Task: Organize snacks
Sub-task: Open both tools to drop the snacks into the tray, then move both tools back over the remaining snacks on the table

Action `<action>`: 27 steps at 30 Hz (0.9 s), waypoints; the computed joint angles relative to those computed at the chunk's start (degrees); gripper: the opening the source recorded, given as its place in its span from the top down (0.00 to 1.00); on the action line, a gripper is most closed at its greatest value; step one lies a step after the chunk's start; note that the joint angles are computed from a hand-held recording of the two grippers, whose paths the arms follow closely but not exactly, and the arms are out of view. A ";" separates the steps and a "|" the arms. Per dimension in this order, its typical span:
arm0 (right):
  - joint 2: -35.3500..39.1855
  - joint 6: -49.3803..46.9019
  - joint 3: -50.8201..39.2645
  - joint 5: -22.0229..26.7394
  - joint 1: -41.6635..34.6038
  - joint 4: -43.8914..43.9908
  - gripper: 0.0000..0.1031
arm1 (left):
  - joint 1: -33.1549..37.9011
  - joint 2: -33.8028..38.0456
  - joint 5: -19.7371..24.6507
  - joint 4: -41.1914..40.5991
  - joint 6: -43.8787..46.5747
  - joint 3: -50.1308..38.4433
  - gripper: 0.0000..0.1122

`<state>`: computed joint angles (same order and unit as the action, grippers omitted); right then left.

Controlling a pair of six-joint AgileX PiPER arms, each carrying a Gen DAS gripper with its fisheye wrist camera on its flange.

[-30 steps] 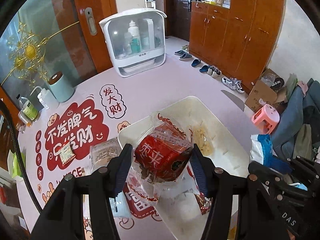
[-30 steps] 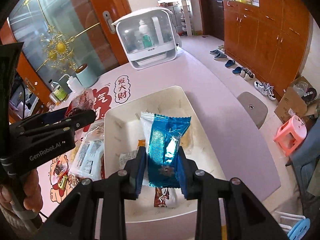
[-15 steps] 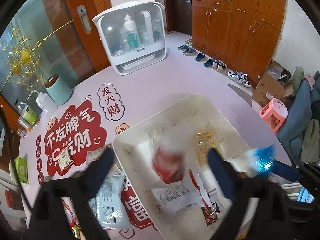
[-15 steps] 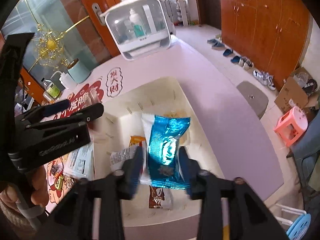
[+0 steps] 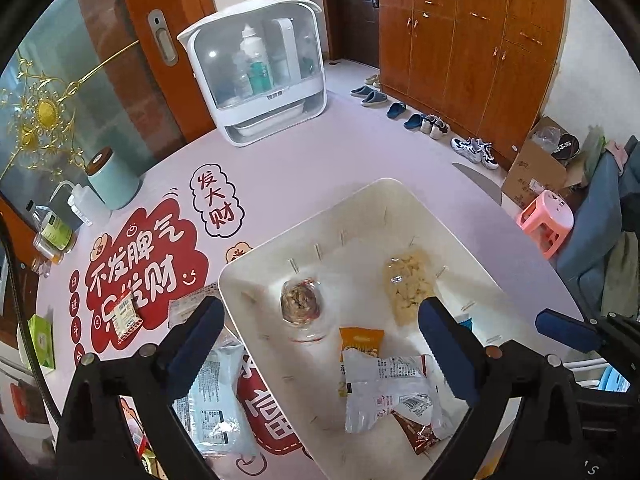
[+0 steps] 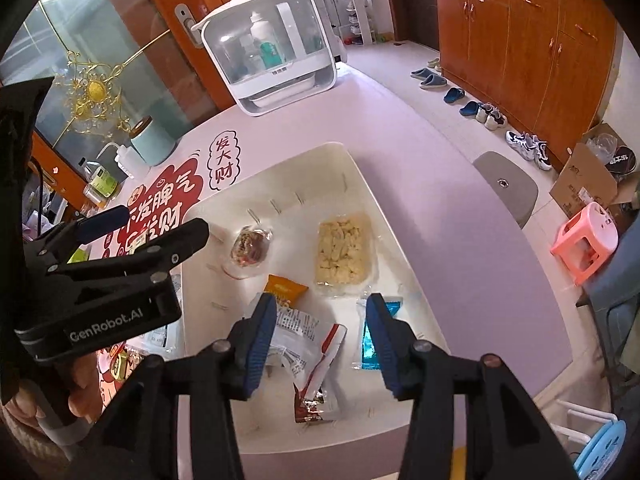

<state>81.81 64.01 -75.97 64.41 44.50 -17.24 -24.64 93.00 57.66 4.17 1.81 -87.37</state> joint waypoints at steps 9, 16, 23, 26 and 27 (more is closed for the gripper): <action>0.96 0.11 -1.44 0.83 1.77 -0.11 0.54 | 0.68 -2.66 0.30 -0.20 -0.45 1.79 0.13; 0.98 1.13 -2.31 1.82 4.21 -0.77 0.54 | 1.59 -6.17 0.17 -0.27 -0.26 4.88 0.13; 1.72 2.27 -4.04 3.31 7.50 -1.64 0.54 | 3.53 -11.35 0.11 0.45 0.11 9.46 0.13; 2.43 2.55 -5.31 4.11 9.22 -2.02 0.54 | 5.45 -14.18 0.28 0.05 1.07 11.83 0.13; 2.82 2.58 -5.86 4.31 9.75 -2.13 0.54 | 6.33 -15.28 0.32 -0.11 1.50 12.76 0.13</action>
